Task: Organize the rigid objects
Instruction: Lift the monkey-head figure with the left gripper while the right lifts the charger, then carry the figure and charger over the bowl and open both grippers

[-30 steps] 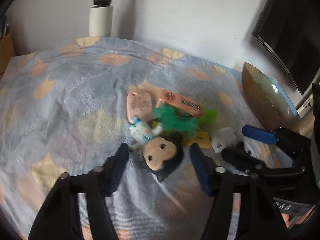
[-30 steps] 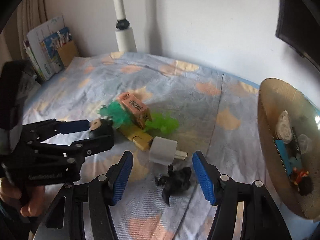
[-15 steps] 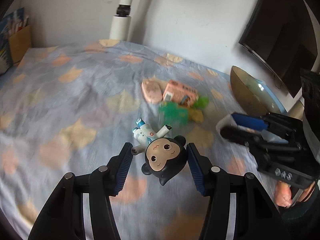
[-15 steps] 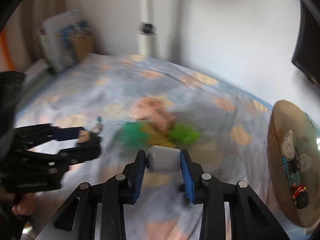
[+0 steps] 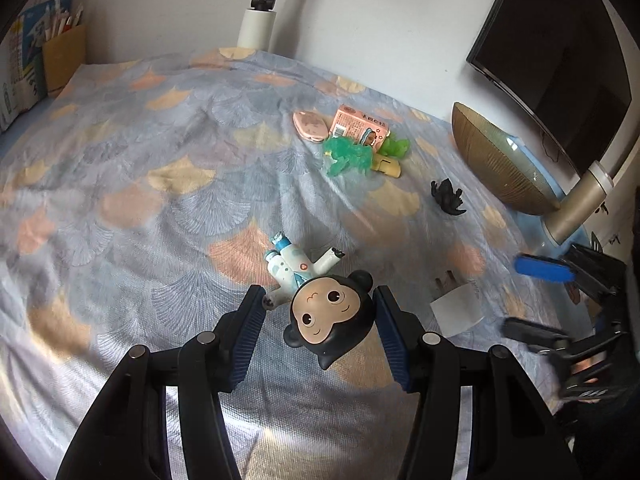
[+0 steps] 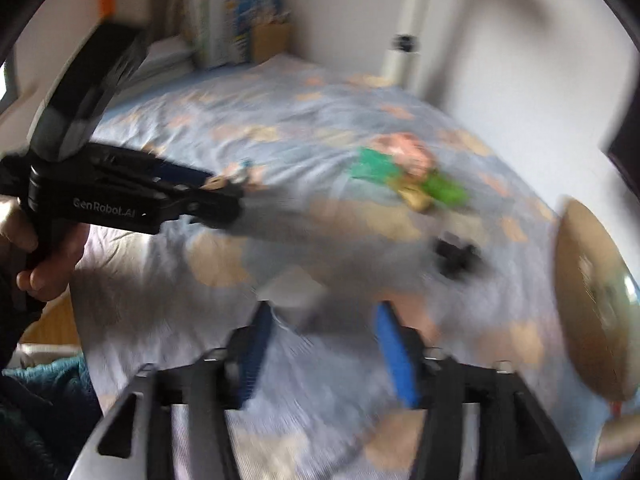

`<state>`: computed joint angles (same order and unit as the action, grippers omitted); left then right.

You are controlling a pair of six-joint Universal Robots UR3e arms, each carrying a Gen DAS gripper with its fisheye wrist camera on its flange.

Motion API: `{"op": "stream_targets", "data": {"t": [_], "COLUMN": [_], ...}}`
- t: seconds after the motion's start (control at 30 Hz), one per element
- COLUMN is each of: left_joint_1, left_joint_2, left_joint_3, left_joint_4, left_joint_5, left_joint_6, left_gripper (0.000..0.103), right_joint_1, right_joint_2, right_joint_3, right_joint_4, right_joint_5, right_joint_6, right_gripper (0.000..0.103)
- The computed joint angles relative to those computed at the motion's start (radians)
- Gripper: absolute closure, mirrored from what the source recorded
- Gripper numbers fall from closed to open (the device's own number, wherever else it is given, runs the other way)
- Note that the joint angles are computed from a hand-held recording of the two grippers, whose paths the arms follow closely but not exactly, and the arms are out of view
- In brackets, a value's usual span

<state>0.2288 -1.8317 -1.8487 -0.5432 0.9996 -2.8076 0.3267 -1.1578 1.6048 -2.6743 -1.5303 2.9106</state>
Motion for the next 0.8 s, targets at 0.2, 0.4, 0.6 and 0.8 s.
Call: {"op": "stream_targets", "data": {"t": [0.2,0.4,0.6,0.8], "left_joint_1": [0.014,0.016,0.005,-0.006], "left_joint_2": [0.009,0.021,0.024,0.033], "left_joint_3": [-0.016,-0.036,-0.05,-0.066], "left_joint_4": [0.003,0.02,0.049,0.076], "left_joint_5": [-0.024,-0.024,-0.009,0.006], "left_joint_6": [0.004,0.004,-0.008,-0.011], "left_gripper": [0.051,0.051,0.051,0.051], "right_joint_1": [-0.087,0.092,0.121,0.085], "right_joint_2": [-0.108,0.122,0.209,0.144], "right_joint_3": [0.135,-0.176,-0.284,-0.162], "right_joint_4": [-0.02,0.128,0.166,0.069], "right_joint_5": [0.207,-0.044,-0.137,-0.117], "right_joint_6": [0.211,0.28,0.323,0.349], "right_gripper": [0.044,0.044,0.071,0.077]}}
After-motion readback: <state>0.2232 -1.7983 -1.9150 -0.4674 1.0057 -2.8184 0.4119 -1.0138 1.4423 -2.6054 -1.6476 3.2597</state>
